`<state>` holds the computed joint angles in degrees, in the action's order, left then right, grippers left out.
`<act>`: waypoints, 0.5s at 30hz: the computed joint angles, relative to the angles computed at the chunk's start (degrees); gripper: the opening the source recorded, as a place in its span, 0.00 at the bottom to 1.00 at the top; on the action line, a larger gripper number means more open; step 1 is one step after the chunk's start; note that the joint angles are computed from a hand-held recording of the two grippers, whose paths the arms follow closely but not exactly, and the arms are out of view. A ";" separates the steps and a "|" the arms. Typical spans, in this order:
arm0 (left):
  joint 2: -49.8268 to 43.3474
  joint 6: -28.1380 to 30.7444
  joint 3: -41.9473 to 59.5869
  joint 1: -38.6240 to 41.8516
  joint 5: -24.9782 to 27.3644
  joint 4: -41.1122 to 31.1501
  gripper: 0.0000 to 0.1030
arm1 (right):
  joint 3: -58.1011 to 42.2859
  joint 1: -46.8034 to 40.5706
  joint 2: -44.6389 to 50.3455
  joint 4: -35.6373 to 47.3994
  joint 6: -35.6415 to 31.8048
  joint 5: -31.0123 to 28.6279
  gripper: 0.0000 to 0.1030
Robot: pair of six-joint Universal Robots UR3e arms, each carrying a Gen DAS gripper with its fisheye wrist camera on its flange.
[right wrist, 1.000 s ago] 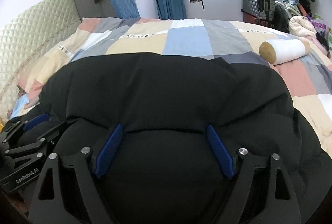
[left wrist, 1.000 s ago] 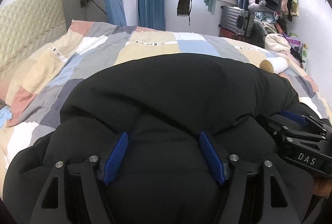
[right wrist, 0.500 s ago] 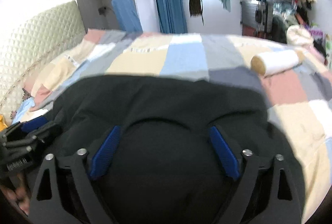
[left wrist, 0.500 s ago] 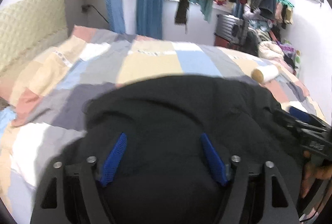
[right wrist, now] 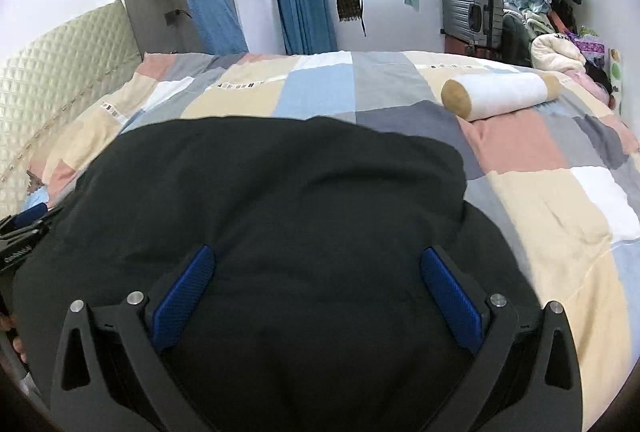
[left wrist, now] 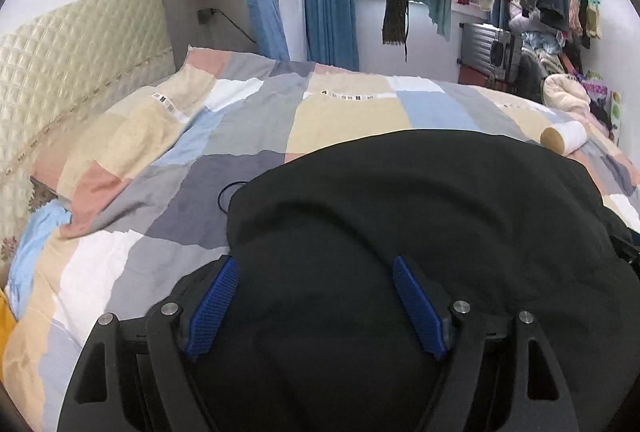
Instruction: Fold large clothes
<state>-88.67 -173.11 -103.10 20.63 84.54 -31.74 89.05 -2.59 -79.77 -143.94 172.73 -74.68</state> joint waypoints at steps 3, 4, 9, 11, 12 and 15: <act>-1.25 -0.07 -0.23 -0.16 -0.38 0.44 0.78 | 0.38 0.75 1.43 -2.70 1.11 -0.37 1.00; -1.17 -0.03 -0.42 0.39 -1.24 0.24 0.78 | 0.92 0.96 1.49 -3.55 1.14 -0.62 1.00; 0.16 -0.94 -1.91 1.28 -2.51 1.30 0.79 | 3.76 0.50 -0.01 -5.85 1.65 -0.29 1.00; 0.98 -0.89 -1.56 0.99 -1.86 0.64 0.79 | 4.66 0.20 -1.03 -6.43 1.77 -0.12 1.00; 1.64 -0.99 -1.43 0.81 -1.42 0.47 0.79 | 4.88 0.11 -1.73 -6.36 1.93 -0.21 1.00; 5.84 -2.03 -2.44 1.68 -3.18 -0.34 0.80 | 7.26 -1.36 -6.73 -5.83 2.52 1.93 1.00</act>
<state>-82.83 -175.14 -105.54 22.31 81.36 -32.09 96.31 -3.95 -86.50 -149.77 175.26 -72.74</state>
